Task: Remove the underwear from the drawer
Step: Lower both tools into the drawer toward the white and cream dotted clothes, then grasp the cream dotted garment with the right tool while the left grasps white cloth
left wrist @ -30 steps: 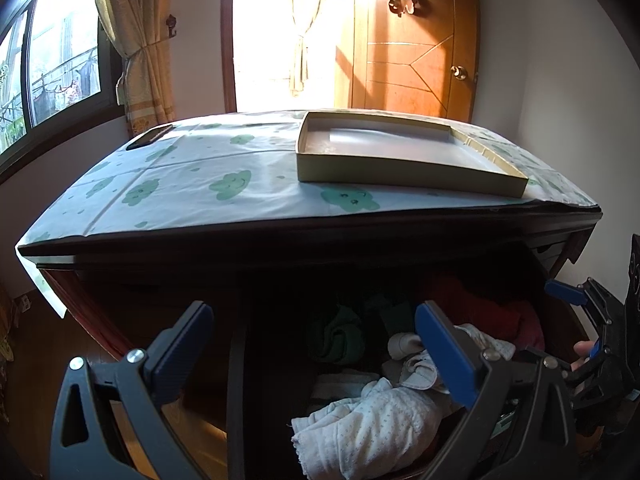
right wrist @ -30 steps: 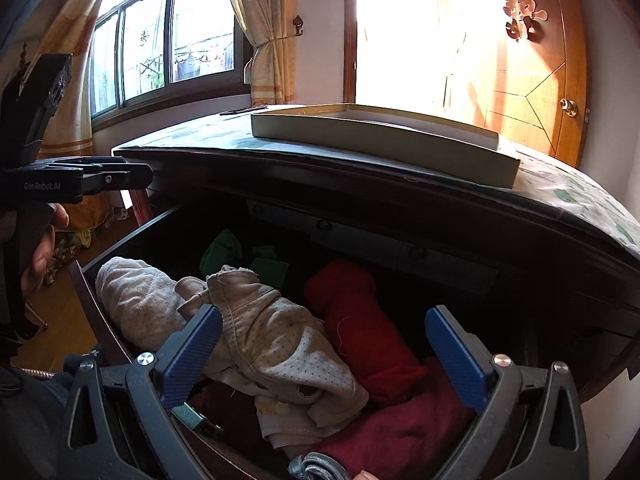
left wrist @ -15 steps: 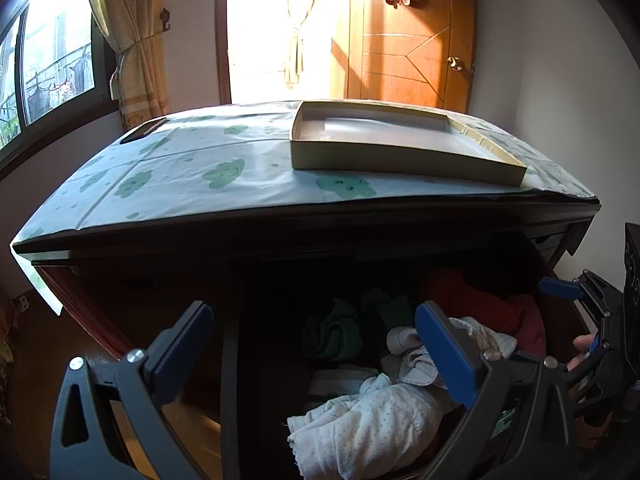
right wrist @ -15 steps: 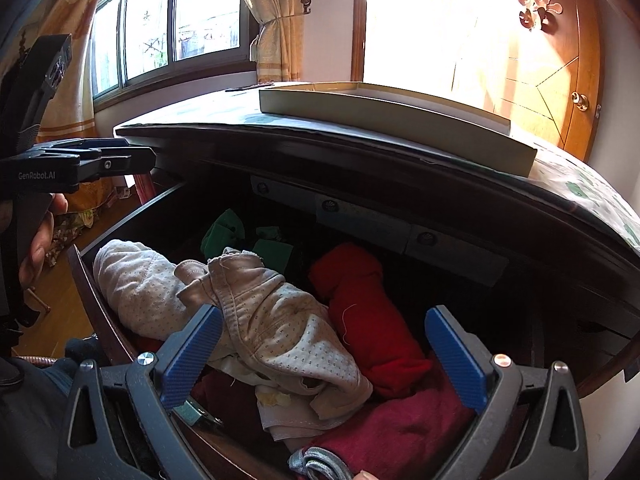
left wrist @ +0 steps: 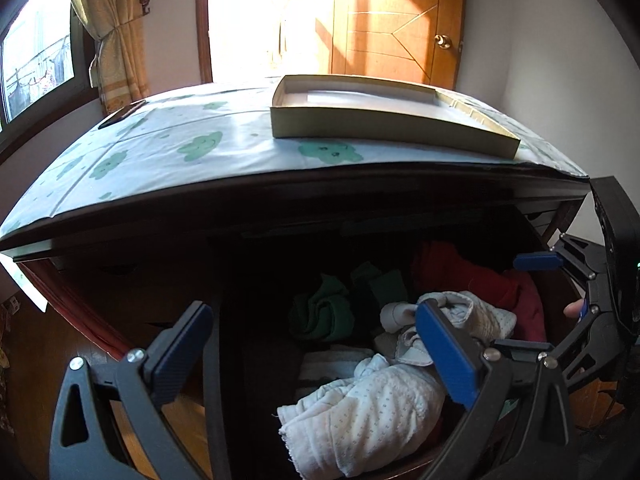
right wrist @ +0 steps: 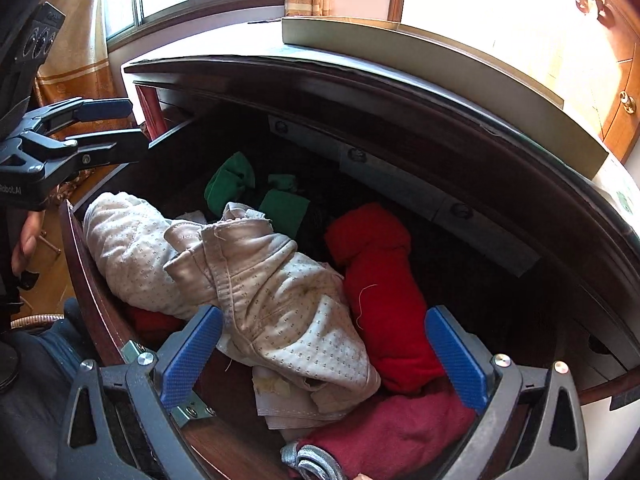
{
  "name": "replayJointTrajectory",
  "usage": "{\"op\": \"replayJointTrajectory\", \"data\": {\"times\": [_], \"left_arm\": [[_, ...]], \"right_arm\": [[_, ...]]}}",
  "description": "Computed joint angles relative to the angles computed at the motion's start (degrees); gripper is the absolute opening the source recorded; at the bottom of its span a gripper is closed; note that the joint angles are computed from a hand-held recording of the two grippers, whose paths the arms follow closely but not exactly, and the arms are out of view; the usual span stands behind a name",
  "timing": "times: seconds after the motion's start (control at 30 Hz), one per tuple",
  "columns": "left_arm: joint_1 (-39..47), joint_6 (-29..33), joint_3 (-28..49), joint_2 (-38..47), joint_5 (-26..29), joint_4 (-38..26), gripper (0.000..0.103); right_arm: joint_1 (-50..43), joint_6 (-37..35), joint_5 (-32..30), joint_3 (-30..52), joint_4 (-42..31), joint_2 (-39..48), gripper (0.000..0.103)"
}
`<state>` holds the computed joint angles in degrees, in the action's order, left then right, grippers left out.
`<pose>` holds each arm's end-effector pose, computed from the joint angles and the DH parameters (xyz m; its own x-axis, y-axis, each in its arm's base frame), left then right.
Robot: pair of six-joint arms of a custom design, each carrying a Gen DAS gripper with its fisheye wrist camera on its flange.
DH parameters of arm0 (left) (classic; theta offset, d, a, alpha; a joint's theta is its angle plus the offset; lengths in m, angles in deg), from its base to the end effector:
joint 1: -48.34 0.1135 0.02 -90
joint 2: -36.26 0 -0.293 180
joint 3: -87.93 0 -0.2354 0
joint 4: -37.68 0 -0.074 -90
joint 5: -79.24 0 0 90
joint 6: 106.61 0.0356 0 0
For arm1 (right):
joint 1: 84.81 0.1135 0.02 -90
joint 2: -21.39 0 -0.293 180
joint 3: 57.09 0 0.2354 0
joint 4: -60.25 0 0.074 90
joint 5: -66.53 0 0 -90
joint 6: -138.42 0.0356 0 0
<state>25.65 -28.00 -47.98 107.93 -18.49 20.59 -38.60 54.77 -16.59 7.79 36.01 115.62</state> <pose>0.1995 -0.0782 0.2058 -0.6939 0.0780 -0.7158 0.1601 0.9859 -0.0477 0.2188 0.2221 0.2023 -0.6273 -0.4957 -0.6006 -0.6018 0.7981 -0.0302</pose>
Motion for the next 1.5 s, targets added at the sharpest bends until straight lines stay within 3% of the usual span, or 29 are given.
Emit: {"op": "replayJointTrajectory", "data": {"times": [0.27, 0.7, 0.77, 0.8, 0.93, 1.13, 1.5], "left_arm": [[2.6, 0.5, -0.2, 0.0, 3.5, -0.4, 0.103], [2.4, 3.0, 0.4, 2.2, 6.2, -1.0, 0.103], [2.3, 3.2, 0.5, 2.5, 6.5, -1.1, 0.103], [2.2, 3.4, 0.5, 2.6, 6.7, -1.1, 0.103], [1.9, 4.3, 0.9, 2.8, 7.7, -2.0, 0.103], [1.0, 8.8, 3.7, 3.8, 10.2, -6.9, 0.103], [-4.0, 16.0, 13.0, 15.4, 11.0, -17.8, 0.102]], "right_arm": [[0.2, -6.1, -5.5, 6.0, -5.6, 4.5, 0.102], [-1.7, -7.3, -11.4, 17.7, -17.8, 13.7, 0.101], [-2.3, -7.5, -12.8, 18.2, -18.2, 14.2, 0.086], [-2.6, -7.4, -13.7, 18.3, -18.0, 14.5, 0.070], [-5.0, -6.3, -18.3, 16.5, -16.3, 13.4, 0.057], [-7.2, -4.9, -22.3, 13.2, -12.6, 11.2, 0.048], [-12.0, -2.3, -27.5, 7.4, -7.7, 5.8, 0.048]]}}
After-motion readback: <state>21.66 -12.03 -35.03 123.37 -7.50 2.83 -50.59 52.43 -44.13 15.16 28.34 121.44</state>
